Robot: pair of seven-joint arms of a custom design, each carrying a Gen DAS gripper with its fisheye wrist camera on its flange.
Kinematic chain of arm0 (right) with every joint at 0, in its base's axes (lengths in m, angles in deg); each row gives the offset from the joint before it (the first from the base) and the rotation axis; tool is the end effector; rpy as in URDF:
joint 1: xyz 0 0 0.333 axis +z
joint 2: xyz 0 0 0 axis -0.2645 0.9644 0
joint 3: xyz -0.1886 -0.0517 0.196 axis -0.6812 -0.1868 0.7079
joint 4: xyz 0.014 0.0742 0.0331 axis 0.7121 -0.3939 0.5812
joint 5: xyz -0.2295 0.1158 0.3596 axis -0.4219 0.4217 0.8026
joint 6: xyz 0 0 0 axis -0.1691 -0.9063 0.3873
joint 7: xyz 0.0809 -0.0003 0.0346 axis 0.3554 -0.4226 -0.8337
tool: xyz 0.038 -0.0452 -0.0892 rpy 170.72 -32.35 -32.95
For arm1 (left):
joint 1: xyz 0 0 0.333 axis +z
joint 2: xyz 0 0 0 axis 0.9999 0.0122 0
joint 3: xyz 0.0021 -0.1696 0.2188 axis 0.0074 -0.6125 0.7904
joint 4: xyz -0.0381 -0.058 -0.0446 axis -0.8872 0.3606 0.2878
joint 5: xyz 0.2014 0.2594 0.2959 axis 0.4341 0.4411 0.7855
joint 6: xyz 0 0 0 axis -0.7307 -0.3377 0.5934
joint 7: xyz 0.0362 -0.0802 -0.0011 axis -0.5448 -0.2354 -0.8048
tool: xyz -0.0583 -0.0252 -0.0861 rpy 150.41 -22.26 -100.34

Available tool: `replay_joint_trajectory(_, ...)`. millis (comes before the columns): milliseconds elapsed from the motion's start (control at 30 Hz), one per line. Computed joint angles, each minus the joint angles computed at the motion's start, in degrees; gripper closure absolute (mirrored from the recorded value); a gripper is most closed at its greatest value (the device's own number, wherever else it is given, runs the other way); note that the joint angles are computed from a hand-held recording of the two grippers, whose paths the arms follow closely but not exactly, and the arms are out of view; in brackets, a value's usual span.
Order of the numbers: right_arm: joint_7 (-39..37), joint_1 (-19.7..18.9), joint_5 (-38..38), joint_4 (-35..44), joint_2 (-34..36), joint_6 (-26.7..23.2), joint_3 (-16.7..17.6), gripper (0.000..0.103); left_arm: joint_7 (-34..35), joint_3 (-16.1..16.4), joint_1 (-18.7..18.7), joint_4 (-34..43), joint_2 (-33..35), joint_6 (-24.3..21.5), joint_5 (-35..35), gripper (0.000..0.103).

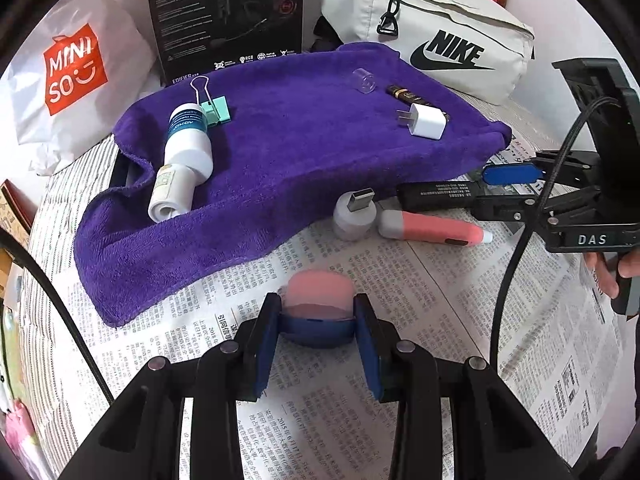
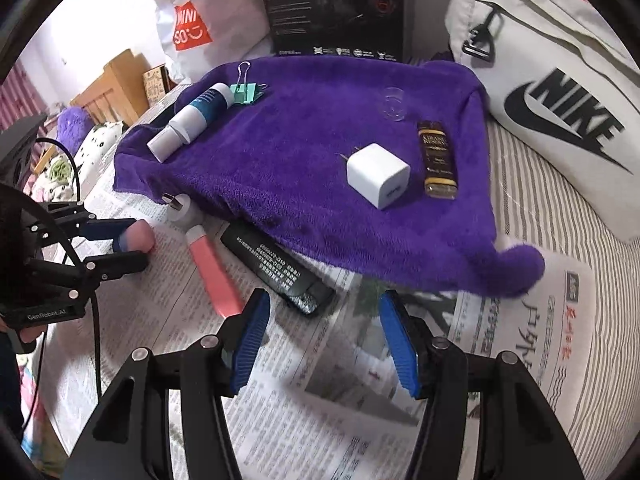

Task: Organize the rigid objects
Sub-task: 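Close the right tool on the black Horizon tube while the left tool holds the puff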

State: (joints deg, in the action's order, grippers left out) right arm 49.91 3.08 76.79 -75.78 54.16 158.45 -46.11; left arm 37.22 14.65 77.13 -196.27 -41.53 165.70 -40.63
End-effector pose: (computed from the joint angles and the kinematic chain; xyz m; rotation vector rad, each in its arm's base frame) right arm 0.5901 0.2980 0.3705 -2.2016 1.3814 -0.2069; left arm 0.5414 -0.2623 0.3935 -1.6453 2.2533 -0.5958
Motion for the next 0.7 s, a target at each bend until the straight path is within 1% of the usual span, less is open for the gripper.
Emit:
replay_joint_trajectory(133, -2.44, -0.32, 0.81, 1.18, 1.12, 0.34, 0.52, 0.045, 0.06, 0.05, -0.01, -0.02, 0.04, 0.1, 0.03, 0.068)
replay_joint_trajectory(233, -3.8, -0.02, -0.44, 2.12, 2.05, 0.57, 0.8, 0.045, 0.22, 0.08, 0.02, -0.04, 0.13, 0.25, 0.19, 0.068)
replay_joint_trajectory(367, -5.24, 0.46, -1.85, 2.43, 2.46, 0.8, 1.31, 0.046, 1.12, 0.29, 0.01, -0.5, -0.09, 1.02, -1.54, 0.068)
replay_joint_trajectory(433, -5.61, 0.87, -3.16, 2.11, 2.17, 0.78, 1.32, 0.055, 1.56, 0.34, 0.04, -0.45, -0.04, 1.13, -2.25, 0.068)
replay_joint_trajectory(467, -7.08, 0.6, -2.13, 2.02, 1.96, 0.37, 1.79, 0.061, 1.49, 0.32, 0.09, -0.49, -0.07, 1.14, -2.14, 0.068)
replay_joint_trajectory(500, -8.66, 0.37, -0.84, 2.05, 1.85, 0.03, 2.23, 0.065, 1.53, 0.28, 0.1, -0.54, -0.1, 1.16, -2.06, 0.068)
replay_joint_trajectory(533, -9.5, 0.33, -0.1, 2.15, 1.83, -0.37, 2.35, 0.065, 1.47, 0.23, 0.12, -0.52, -0.07, 1.11, -1.84, 0.068)
replay_joint_trajectory(633, -8.47, 1.12, -1.33, 2.9, 2.34, -0.72, 1.76, 0.067, 1.46, 0.23, 0.12, -0.37, -0.02, 0.89, -2.03, 0.068)
replay_joint_trajectory(700, -10.8, 0.65, 0.65, 3.41, 2.45, -1.96, 2.37, 0.068, 1.77, 0.31, 0.11, -0.37, -0.02, 0.95, -2.67, 0.068)
